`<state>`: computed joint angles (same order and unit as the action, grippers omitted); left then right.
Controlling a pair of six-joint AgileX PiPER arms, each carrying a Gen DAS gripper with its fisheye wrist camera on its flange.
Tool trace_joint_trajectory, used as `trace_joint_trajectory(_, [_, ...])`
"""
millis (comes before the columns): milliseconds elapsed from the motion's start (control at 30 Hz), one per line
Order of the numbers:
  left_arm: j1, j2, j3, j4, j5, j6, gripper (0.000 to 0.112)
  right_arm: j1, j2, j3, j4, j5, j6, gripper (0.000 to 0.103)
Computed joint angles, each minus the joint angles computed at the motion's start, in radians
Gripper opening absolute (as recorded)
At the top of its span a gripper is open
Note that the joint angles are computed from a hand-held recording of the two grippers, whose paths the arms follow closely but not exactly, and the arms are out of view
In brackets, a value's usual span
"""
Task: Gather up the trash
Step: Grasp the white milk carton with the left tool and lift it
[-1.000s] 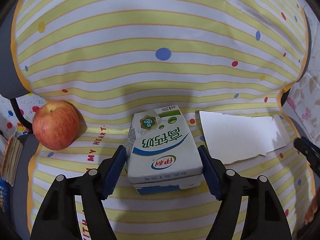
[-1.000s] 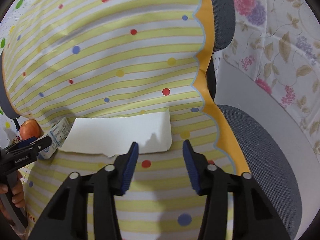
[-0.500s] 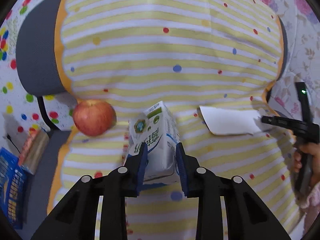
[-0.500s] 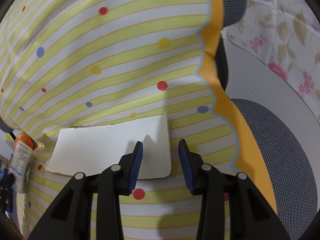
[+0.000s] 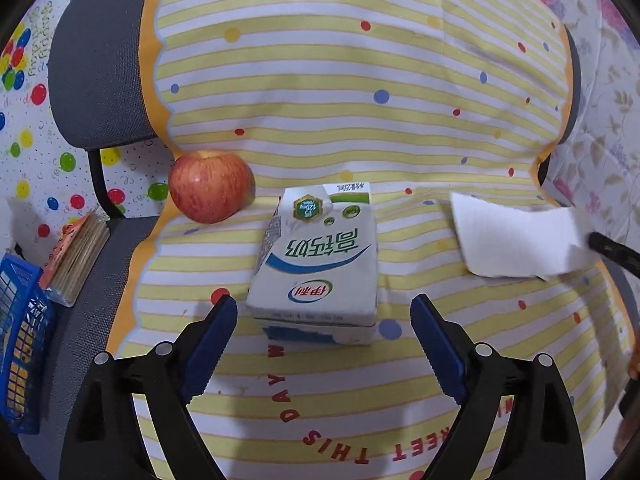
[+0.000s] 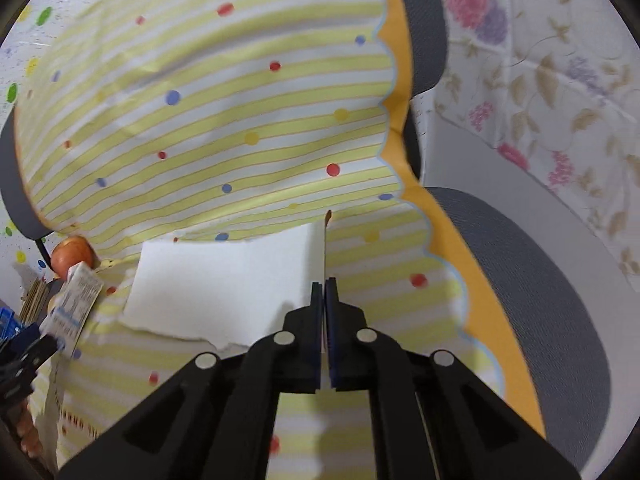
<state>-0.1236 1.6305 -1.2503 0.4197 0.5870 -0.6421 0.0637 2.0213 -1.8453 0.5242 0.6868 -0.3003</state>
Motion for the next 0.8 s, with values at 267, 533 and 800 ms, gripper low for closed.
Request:
trace_joint_trajectory(267, [0.089, 0.017, 0.005, -0.252, -0.063, 0.248, 0.088, -0.037, -0.131, 0.175, 0.111, -0.031, -0.112, 0.002])
trace_joint_trajectory(533, [0.13, 0.061, -0.067, -0.347, -0.047, 0.377, 0.073, -0.031, -0.188, 0.255, 0.153, -0.044, -0.138, 0.002])
trace_joint_trajectory(800, [0.022, -0.132, 0.133, -0.169, -0.079, 0.178, 0.072, -0.032, -0.367, 0.43, 0.22, -0.095, -0.224, 0.002])
